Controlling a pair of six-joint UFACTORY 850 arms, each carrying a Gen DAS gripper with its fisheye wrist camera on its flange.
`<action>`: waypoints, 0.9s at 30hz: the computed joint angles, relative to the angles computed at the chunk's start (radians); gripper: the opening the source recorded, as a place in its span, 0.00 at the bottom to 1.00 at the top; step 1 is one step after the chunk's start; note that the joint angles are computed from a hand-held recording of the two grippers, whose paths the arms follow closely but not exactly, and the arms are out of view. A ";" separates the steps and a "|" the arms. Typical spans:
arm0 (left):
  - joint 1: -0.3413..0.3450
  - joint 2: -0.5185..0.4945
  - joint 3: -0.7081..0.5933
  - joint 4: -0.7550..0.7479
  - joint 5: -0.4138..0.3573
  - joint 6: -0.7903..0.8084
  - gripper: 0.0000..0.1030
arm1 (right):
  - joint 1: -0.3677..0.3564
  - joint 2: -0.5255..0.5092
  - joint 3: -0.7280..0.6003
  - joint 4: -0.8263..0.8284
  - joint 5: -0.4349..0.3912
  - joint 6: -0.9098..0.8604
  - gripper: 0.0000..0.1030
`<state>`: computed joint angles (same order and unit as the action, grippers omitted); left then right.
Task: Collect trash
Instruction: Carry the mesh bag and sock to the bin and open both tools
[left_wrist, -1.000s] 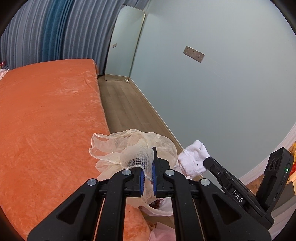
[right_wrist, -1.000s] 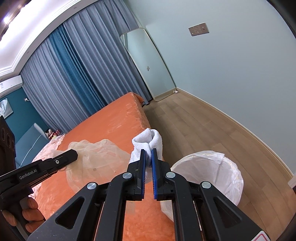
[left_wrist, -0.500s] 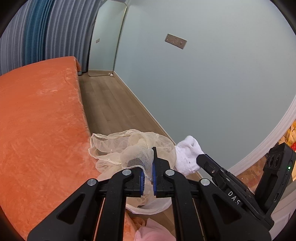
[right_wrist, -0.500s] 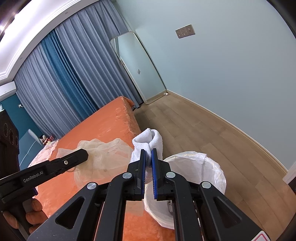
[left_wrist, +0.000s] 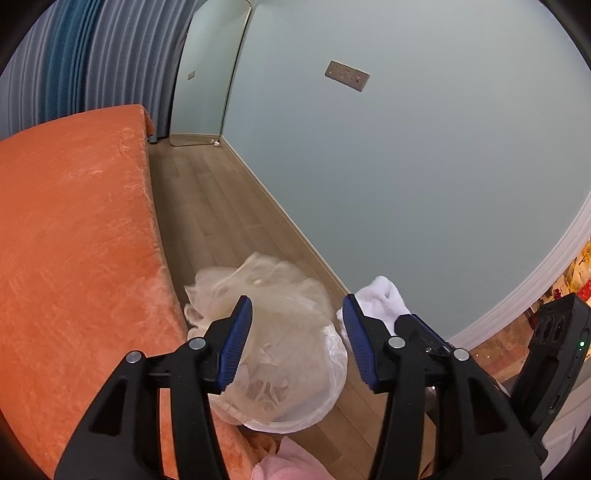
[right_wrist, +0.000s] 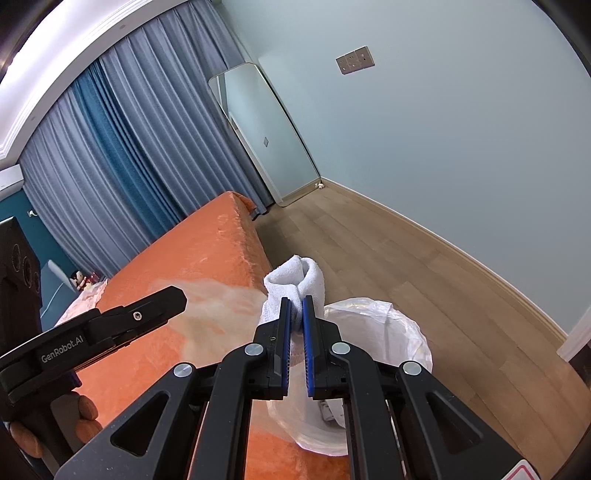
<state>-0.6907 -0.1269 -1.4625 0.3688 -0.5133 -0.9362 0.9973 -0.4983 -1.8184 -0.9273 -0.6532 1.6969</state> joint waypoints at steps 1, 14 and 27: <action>0.001 -0.001 0.000 -0.007 -0.001 0.007 0.47 | 0.001 0.000 0.001 0.001 -0.001 0.000 0.06; 0.010 0.049 0.067 0.051 -0.001 -0.060 0.47 | 0.002 -0.038 -0.054 0.063 -0.010 -0.091 0.06; 0.033 0.099 0.146 0.110 -0.016 -0.131 0.51 | -0.004 -0.116 -0.164 0.170 -0.031 -0.231 0.08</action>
<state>-0.6578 -0.0276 -1.3165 0.4786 -0.5289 -1.0674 0.9934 -0.6145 -1.9826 -0.7577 -0.6842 1.4658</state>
